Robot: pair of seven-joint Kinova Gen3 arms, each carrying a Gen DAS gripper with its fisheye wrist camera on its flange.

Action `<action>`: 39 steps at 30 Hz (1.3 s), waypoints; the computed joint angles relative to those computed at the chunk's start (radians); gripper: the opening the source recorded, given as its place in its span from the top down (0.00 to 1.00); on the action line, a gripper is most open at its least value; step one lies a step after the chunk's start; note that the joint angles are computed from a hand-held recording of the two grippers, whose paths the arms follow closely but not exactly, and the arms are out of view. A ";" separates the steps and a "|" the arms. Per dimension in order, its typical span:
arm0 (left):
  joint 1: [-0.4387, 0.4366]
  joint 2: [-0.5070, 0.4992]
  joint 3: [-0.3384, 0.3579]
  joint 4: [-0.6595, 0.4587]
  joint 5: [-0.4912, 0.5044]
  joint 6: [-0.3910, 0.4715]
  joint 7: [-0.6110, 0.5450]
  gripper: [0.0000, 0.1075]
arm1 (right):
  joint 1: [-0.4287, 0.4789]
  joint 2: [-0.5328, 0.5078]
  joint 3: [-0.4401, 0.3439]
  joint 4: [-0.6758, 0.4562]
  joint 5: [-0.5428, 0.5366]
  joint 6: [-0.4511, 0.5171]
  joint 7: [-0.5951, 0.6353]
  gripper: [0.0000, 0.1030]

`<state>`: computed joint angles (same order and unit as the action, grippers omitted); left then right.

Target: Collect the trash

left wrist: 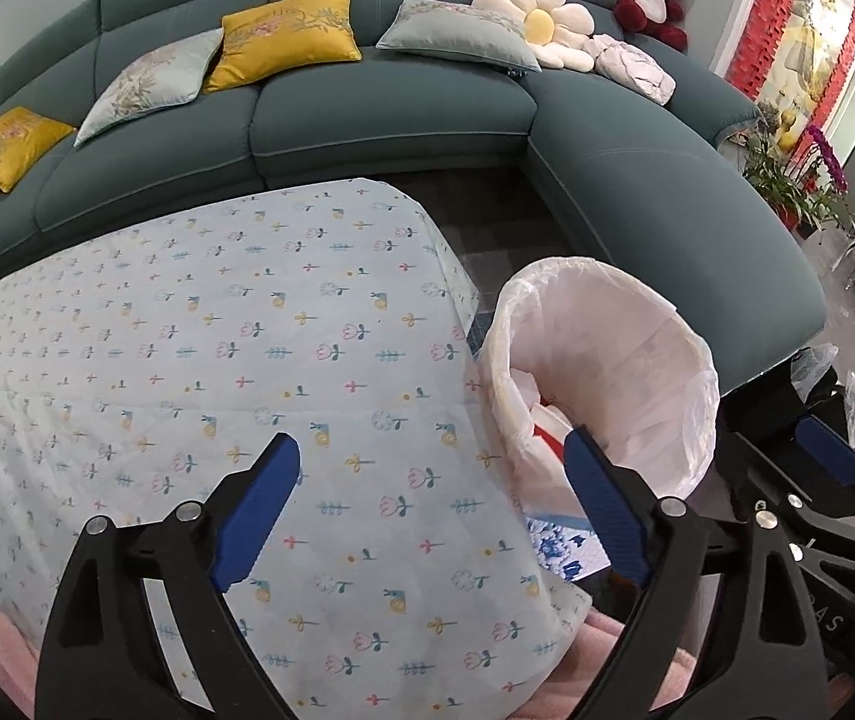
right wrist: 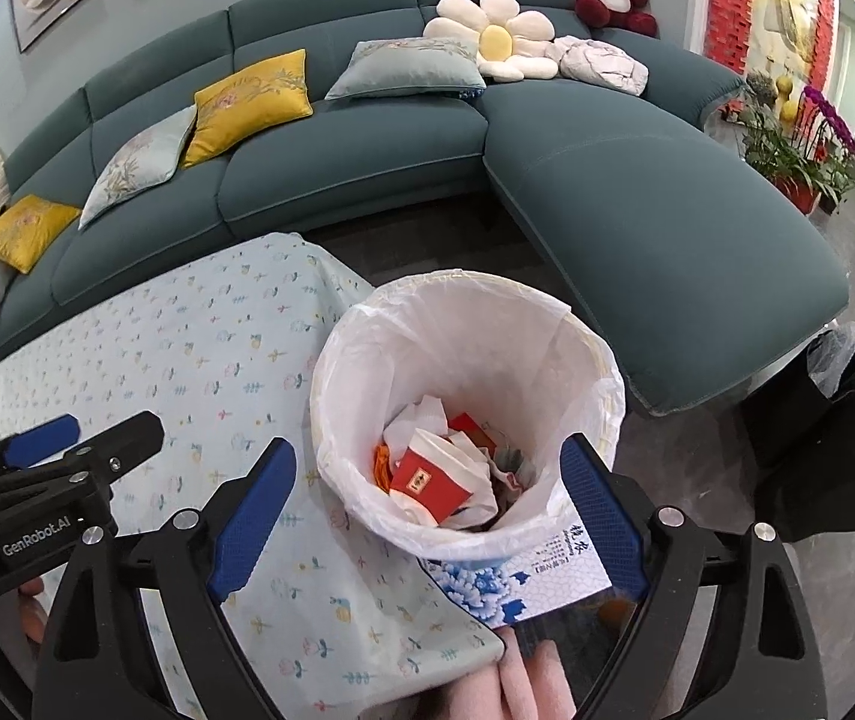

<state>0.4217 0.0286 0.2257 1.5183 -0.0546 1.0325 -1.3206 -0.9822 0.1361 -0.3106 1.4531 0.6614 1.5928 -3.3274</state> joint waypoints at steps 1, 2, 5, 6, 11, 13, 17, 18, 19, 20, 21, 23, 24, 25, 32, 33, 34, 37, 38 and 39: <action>0.001 -0.006 0.000 0.007 0.000 0.001 -0.003 0.21 | -0.004 0.002 -0.002 -0.001 -0.001 0.005 -0.002 0.11; 0.002 -0.013 0.002 0.015 -0.006 0.000 -0.002 0.20 | -0.012 0.004 -0.006 -0.002 0.005 0.013 -0.009 0.08; 0.007 -0.031 0.009 0.038 -0.027 -0.004 0.009 0.18 | -0.038 0.007 -0.013 0.003 0.025 0.030 -0.035 0.07; 0.008 -0.038 0.012 0.046 -0.036 -0.004 0.015 0.18 | -0.042 0.006 -0.015 0.005 0.024 0.030 -0.042 0.07; 0.003 -0.067 0.019 0.077 -0.048 -0.008 0.034 0.16 | -0.058 0.003 -0.022 0.017 0.016 0.043 -0.079 0.07; 0.001 -0.076 0.024 0.087 -0.051 -0.010 0.042 0.16 | -0.068 0.009 -0.027 0.016 0.017 0.056 -0.084 0.07; 0.000 -0.085 0.034 0.099 -0.063 -0.007 0.054 0.16 | -0.089 0.024 -0.028 0.008 0.016 0.075 -0.077 0.07; 0.001 -0.087 0.038 0.103 -0.067 -0.007 0.059 0.16 | -0.094 0.025 -0.027 0.008 0.016 0.076 -0.080 0.07; 0.001 -0.089 0.039 0.105 -0.070 -0.006 0.062 0.16 | -0.097 0.025 -0.026 0.008 0.015 0.078 -0.082 0.07; 0.002 -0.090 0.042 0.106 -0.075 -0.005 0.067 0.16 | -0.100 0.027 -0.025 0.006 0.015 0.083 -0.083 0.07; 0.003 -0.092 0.045 0.109 -0.081 -0.006 0.074 0.16 | -0.103 0.027 -0.024 0.006 0.014 0.084 -0.084 0.07; 0.004 -0.096 0.050 0.115 -0.095 -0.009 0.089 0.16 | -0.106 0.028 -0.023 0.004 0.013 0.087 -0.081 0.07; 0.005 -0.096 0.052 0.114 -0.101 -0.008 0.094 0.16 | -0.108 0.029 -0.023 0.005 0.012 0.088 -0.082 0.07; 0.006 -0.099 0.053 0.118 -0.105 -0.010 0.099 0.16 | -0.111 0.031 -0.023 0.004 0.013 0.091 -0.083 0.07; 0.010 -0.113 0.064 0.136 -0.126 -0.019 0.107 0.15 | -0.126 0.041 -0.019 0.002 0.012 0.097 -0.082 0.07; 0.010 -0.113 0.065 0.136 -0.127 -0.018 0.107 0.15 | -0.128 0.042 -0.018 0.003 0.013 0.097 -0.086 0.07; 0.010 -0.113 0.064 0.136 -0.127 -0.019 0.105 0.15 | -0.129 0.042 -0.018 0.003 0.014 0.098 -0.087 0.07; 0.009 -0.116 0.066 0.139 -0.130 -0.020 0.113 0.15 | -0.130 0.043 -0.016 0.005 0.015 0.094 -0.090 0.07; 0.009 -0.116 0.067 0.140 -0.133 -0.021 0.116 0.15 | -0.129 0.043 -0.016 0.005 0.014 0.093 -0.090 0.07; 0.009 -0.117 0.069 0.142 -0.138 -0.023 0.121 0.15 | -0.129 0.043 -0.016 0.005 0.013 0.092 -0.089 0.07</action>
<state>0.4303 -0.0883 0.2947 1.6603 -0.1930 1.0100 -1.1994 -1.1113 0.1787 -0.3262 1.4584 0.6743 1.6853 -3.4161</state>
